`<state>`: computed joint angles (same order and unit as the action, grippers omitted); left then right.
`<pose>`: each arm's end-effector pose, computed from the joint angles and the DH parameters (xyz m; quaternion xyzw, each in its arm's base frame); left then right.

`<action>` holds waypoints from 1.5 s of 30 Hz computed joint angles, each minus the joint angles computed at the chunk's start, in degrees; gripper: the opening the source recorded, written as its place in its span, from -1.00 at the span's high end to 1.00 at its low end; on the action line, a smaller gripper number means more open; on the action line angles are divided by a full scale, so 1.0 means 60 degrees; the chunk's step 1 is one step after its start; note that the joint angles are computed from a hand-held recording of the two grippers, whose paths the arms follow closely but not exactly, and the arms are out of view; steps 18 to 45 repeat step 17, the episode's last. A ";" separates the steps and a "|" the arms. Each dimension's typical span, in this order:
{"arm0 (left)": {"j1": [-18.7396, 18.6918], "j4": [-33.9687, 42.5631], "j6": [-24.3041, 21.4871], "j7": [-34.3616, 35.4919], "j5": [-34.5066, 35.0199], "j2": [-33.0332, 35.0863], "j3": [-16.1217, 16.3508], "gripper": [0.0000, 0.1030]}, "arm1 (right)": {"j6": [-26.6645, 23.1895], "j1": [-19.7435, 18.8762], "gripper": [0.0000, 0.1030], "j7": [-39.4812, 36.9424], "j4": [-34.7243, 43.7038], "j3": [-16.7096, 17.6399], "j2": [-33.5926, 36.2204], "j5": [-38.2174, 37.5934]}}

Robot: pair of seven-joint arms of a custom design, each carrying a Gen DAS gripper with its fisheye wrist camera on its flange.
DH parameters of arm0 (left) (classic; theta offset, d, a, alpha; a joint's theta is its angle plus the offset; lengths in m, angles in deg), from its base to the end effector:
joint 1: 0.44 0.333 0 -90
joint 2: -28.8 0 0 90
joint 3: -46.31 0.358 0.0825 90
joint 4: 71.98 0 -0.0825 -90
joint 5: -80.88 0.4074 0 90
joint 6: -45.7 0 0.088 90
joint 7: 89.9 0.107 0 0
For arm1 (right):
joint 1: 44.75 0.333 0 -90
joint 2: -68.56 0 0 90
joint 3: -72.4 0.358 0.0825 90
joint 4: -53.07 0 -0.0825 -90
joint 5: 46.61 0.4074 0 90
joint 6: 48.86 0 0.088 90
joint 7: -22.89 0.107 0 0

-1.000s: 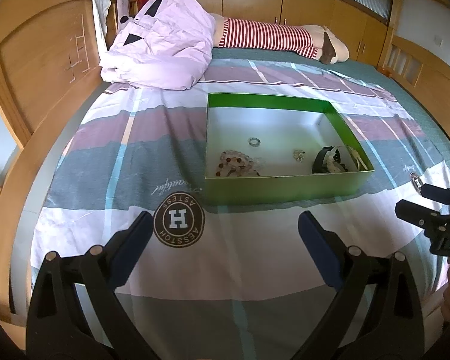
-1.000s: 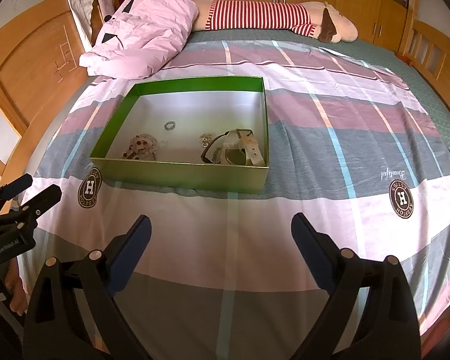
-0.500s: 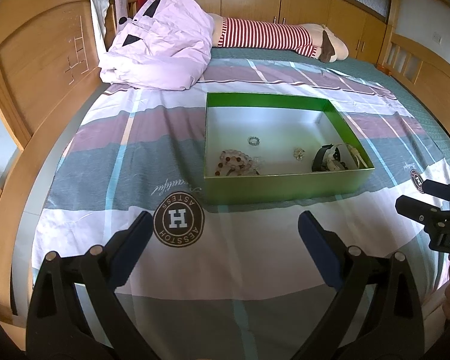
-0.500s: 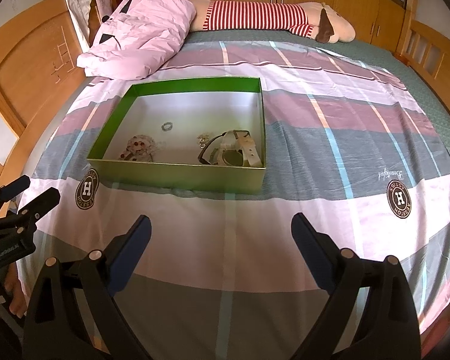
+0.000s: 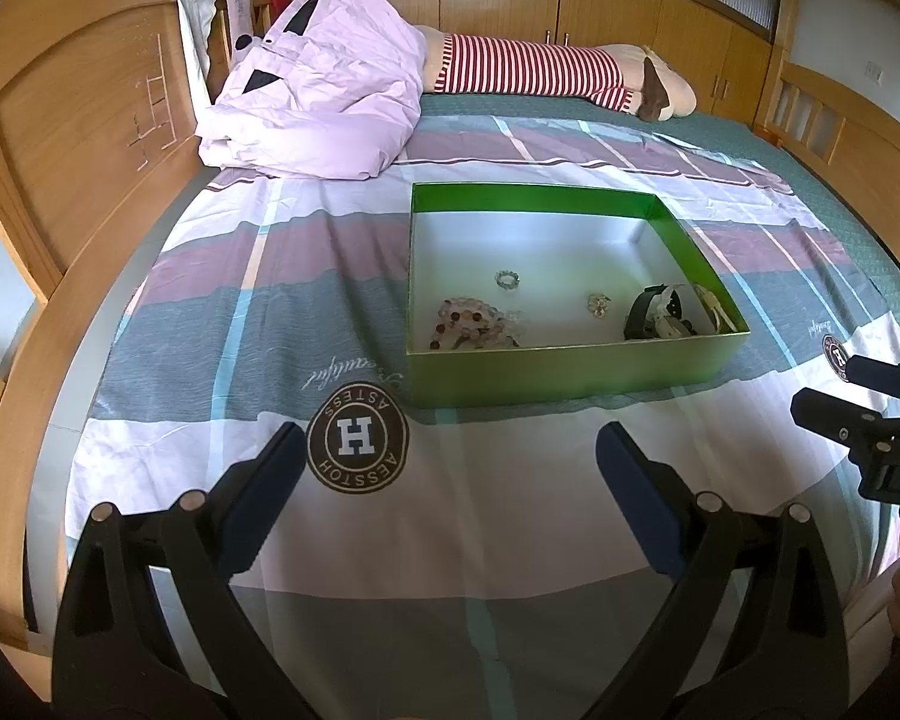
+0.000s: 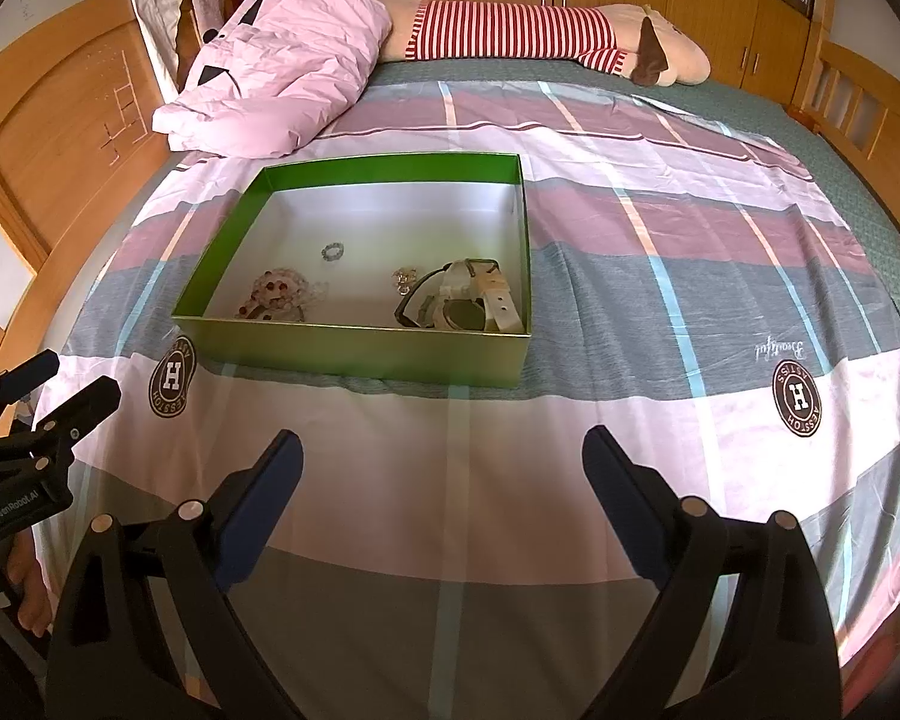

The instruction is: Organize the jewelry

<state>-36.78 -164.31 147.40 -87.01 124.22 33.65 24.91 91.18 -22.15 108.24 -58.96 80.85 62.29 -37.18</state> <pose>0.3923 -0.4906 0.6391 -0.7769 0.5218 -0.1968 0.2923 0.5038 0.3085 0.6270 -0.8285 0.4729 -0.1026 0.2817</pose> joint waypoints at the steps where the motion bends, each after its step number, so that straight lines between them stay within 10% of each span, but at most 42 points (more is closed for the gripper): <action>1: 0.0000 -0.0009 0.0011 0.0013 -0.0004 -0.0003 -0.0002 -0.91 | -0.0002 -0.0002 -0.83 -0.0016 0.0004 -0.0005 0.0003 -0.0001; 45: 0.0051 -0.0001 0.0085 0.0031 -0.0214 -0.0004 0.0012 -0.91 | -0.0073 0.0018 -0.83 -0.0155 0.0070 -0.0021 0.0051 0.0111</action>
